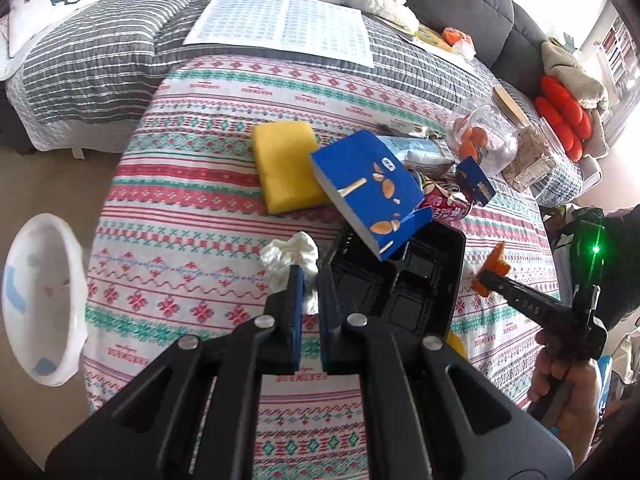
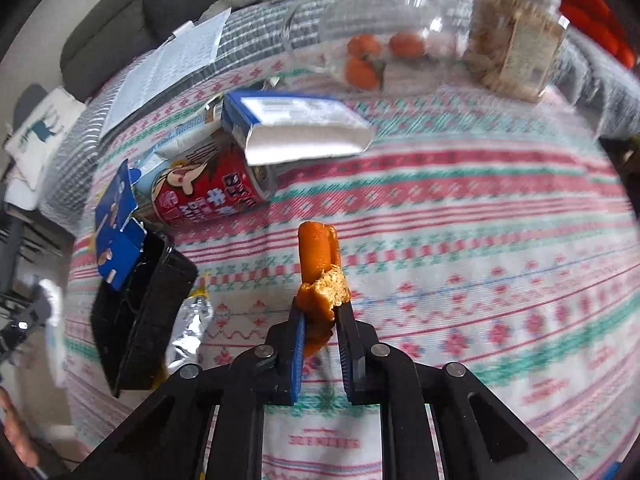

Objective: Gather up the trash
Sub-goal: 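Carry the tissue to the bin and release with the left tool while the right tool carries the peel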

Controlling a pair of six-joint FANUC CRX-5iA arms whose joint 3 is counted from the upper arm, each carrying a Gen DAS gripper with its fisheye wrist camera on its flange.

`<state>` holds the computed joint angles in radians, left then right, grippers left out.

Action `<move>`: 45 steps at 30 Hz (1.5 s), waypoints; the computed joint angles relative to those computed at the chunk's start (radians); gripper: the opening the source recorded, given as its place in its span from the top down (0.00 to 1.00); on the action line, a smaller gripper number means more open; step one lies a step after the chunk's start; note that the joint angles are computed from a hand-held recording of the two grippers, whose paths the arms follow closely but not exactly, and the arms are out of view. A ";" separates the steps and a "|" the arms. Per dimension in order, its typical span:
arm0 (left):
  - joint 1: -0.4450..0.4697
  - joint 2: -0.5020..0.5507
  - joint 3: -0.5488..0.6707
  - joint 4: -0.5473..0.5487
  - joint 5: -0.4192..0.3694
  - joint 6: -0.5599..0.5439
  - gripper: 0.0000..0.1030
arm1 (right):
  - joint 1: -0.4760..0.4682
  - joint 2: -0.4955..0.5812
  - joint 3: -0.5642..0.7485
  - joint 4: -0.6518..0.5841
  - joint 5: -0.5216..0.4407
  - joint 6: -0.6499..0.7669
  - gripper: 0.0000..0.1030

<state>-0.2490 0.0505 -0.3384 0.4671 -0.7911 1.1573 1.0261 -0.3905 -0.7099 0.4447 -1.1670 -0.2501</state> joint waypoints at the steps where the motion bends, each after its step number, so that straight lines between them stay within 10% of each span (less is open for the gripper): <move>1: 0.008 -0.009 -0.007 0.003 -0.001 -0.005 0.92 | 0.012 -0.007 0.002 0.014 -0.019 -0.006 0.86; 18: 0.172 -0.137 -0.105 0.036 -0.025 -0.094 0.92 | 0.198 -0.021 0.089 0.164 -0.127 -0.097 0.86; 45: 0.482 -0.086 -0.102 -0.072 -0.075 -0.103 0.81 | 0.068 0.493 0.476 0.088 0.217 0.278 0.86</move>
